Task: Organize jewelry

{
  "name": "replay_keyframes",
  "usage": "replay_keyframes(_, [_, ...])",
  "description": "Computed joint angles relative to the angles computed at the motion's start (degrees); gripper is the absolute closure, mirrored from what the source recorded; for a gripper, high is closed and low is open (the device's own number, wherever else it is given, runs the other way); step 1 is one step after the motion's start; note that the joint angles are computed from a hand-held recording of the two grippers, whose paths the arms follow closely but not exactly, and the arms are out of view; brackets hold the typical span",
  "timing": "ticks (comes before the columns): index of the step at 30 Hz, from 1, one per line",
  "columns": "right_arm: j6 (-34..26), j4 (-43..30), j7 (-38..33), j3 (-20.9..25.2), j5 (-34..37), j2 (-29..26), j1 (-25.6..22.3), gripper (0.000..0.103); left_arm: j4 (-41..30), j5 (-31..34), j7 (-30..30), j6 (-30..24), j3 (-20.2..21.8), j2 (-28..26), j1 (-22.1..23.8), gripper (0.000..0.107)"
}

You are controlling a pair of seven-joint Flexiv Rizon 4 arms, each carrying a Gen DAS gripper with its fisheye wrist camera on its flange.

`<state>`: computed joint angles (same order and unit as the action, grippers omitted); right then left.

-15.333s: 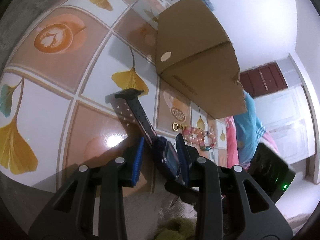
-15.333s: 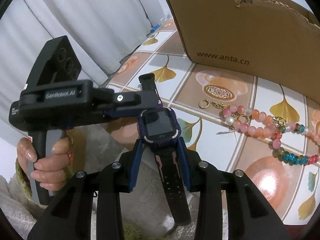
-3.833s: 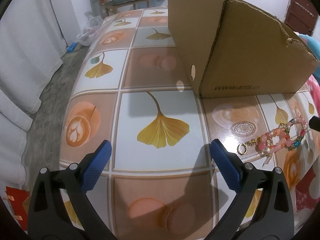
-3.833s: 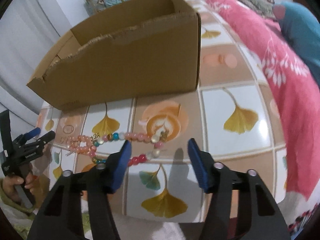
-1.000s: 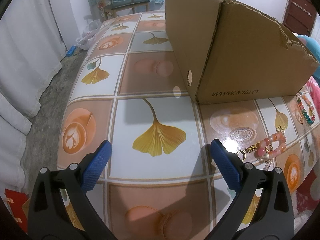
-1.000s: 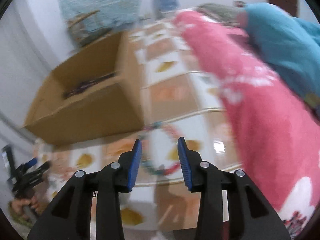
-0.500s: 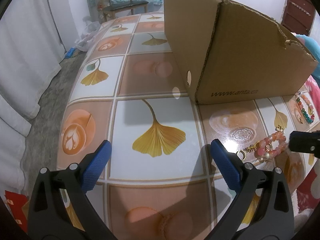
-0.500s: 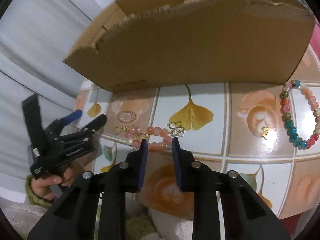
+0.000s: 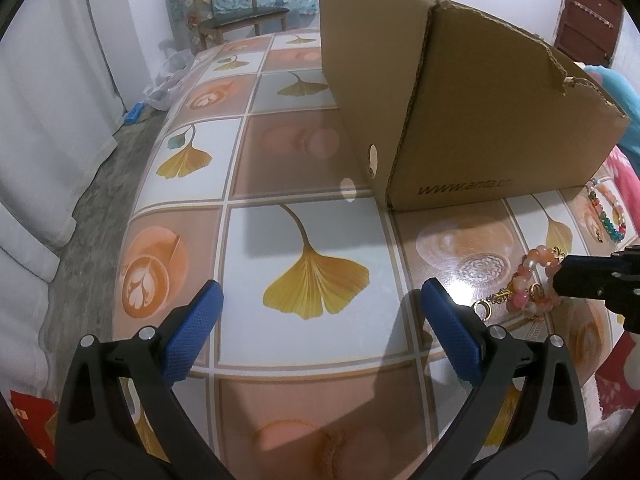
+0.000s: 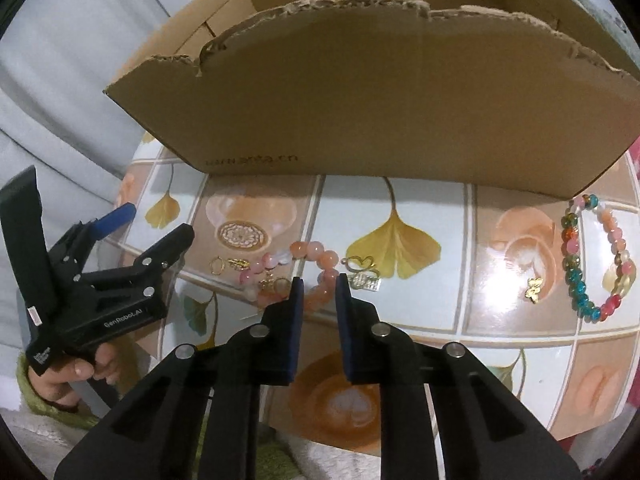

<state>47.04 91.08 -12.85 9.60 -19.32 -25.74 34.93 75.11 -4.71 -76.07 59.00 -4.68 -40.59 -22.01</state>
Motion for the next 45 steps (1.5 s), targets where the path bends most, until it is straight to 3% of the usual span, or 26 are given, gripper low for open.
replay_keyframes(7, [1.71,-0.42,0.93,0.35,2.78,-0.66,-0.90,0.087,0.32,-0.06,0.15,0.37,-0.12,0.10,0.08,0.011])
replay_keyframes(15, [-4.28,-3.74,-1.02,-0.04,1.52,-1.75,0.07,0.087,0.42,-0.14,0.25,0.52,-0.16,0.13,0.11,0.011])
replay_keyframes(18, [-2.04,-3.50,-0.97,0.43,3.24,-1.85,-0.54,0.087,0.51,-0.15,0.25,0.55,-0.14,0.18,0.10,0.011])
replay_keyframes(26, [-6.09,-8.91,-2.41,-0.65,1.78,-5.64,1.07,0.087,0.58,-0.18,0.27,0.64,-0.16,0.19,0.13,0.011])
replay_keyframes(29, [-7.25,-9.92,-2.63,-1.22,0.95,-6.37,1.73,0.093,0.61,-0.20,0.26,0.64,-0.15,0.20,0.13,0.011])
replay_keyframes(45, [6.40,-4.23,1.77,-2.86,-4.46,-1.06,1.67,0.094,0.46,-0.18,0.23,0.62,-0.13,0.16,0.09,0.011])
